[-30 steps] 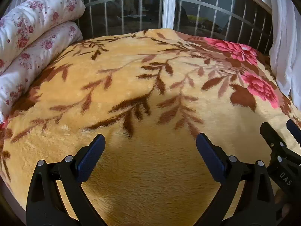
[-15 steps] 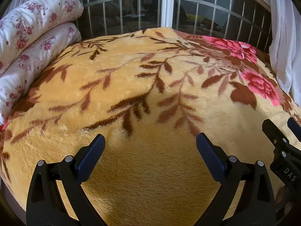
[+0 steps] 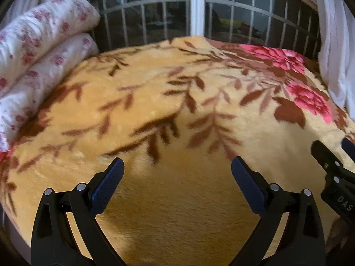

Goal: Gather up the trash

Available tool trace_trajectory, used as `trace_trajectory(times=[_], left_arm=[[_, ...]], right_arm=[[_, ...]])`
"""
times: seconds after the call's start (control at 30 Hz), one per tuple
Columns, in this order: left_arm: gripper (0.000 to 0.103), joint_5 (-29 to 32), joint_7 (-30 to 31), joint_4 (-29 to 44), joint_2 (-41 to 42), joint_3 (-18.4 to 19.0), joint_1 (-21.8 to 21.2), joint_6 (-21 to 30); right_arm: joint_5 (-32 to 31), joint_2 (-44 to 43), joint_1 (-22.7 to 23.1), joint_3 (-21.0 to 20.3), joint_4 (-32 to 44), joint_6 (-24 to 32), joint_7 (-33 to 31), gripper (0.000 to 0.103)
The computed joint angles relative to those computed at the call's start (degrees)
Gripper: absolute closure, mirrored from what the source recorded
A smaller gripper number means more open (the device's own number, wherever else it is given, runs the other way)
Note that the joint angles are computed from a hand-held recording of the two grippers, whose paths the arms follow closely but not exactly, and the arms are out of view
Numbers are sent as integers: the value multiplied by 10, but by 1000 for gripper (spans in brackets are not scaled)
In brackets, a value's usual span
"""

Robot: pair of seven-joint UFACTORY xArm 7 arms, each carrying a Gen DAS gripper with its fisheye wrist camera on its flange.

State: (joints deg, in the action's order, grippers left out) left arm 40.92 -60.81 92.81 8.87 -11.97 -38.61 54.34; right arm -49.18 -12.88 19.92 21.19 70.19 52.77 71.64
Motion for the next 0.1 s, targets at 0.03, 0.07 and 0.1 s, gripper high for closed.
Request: trace_trajectory(times=[0.03,0.07,0.1], left_arm=[[8,-3,1,1,1,0,1,1],[8,-6,1,0,1,0,2,0],[8,-8,1,-2,-1,1,3,-2]], right_arm=[[0,0,0,0,0,0,0,5],[0,0,0,-1,0,-1,-1,5],[1,0,0,-1,0,-1,-2,5]])
